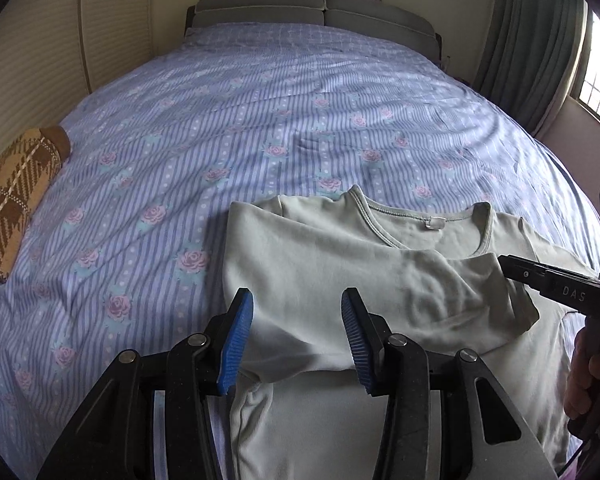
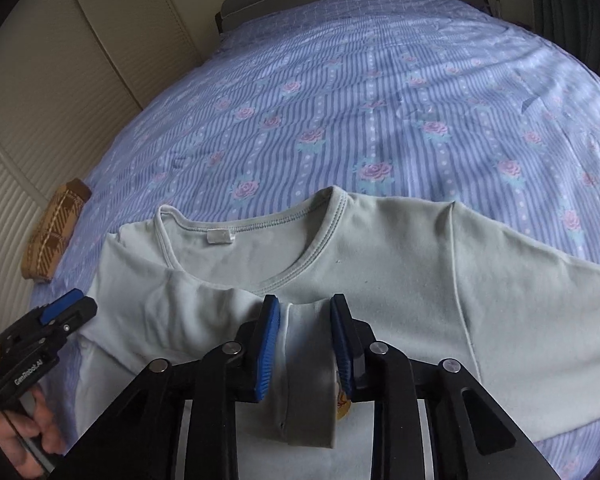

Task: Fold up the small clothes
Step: 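Move the right tool to the other sleeve cuff and grasp it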

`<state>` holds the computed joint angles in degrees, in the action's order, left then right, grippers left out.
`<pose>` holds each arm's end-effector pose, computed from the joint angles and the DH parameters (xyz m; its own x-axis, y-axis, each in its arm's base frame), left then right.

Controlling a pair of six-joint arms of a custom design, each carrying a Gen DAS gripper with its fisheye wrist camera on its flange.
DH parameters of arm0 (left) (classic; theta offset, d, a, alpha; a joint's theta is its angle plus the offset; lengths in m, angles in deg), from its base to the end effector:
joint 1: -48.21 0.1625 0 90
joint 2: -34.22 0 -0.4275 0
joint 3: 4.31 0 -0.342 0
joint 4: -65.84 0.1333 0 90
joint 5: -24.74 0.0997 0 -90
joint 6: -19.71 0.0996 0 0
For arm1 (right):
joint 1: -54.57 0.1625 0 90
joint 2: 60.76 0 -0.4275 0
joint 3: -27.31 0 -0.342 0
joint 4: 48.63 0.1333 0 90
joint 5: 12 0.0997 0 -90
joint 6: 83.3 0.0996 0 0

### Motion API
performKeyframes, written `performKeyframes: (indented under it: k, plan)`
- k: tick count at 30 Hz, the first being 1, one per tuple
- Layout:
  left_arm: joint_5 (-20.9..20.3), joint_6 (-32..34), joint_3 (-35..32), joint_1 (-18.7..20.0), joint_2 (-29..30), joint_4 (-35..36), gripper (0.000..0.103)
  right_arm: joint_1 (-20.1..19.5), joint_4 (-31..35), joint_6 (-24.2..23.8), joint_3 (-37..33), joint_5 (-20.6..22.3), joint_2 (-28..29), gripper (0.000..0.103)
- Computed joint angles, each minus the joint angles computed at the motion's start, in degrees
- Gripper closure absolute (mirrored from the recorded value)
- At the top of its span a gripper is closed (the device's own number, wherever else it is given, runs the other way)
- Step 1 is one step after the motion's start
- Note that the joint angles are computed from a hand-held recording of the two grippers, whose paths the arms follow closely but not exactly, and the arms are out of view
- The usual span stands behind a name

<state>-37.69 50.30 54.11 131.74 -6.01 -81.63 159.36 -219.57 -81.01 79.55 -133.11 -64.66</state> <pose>0.0899 -0.7996 0.3266 -0.7423 0.2268 -0.6306 0.5401 0.7594 -0.3627 0.2792 -0.7369 -0.0821 -0.9067 0.0831 0.4134 -0.1790 0.8119 -0.5557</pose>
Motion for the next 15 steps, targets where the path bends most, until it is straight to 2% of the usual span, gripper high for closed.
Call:
performKeyframes:
  k: [3, 4, 7, 9, 11, 15]
  plan:
    - [-0.16, -0.13, -0.27, -0.01, -0.07, -0.19, 0.058, 1.01, -3.41, -2.04, 0.15, -2.35, 0.48, 0.098]
    - [-0.19, -0.12, -0.13, -0.04, -0.16, -0.4, 0.058, 1.41, -4.38, -2.94, -0.18, -3.69, 0.72, 0.1]
    - [-0.26, -0.29, -0.25, -0.2, 0.02, -0.16, 0.058, 2.01, -7.46, -4.61, 0.39, -6.06, 0.51, 0.1]
    - [-0.34, -0.67, -0.26, -0.28, 0.13, 0.31, 0.058, 1.97, -8.47, -4.65, 1.1, -6.89, 0.08, 0.1]
    - [-0.34, -0.63, 0.26, -0.46, 0.07, -0.08, 0.058, 1.52, -9.08, -3.72, 3.06, -5.77, -1.15, 0.1]
    - [-0.45, -0.83, 0.7, -0.82, 0.13, 0.03, 0.058, 1.65, -10.57, -4.53, 2.55, -8.67, -0.8, 0.1]
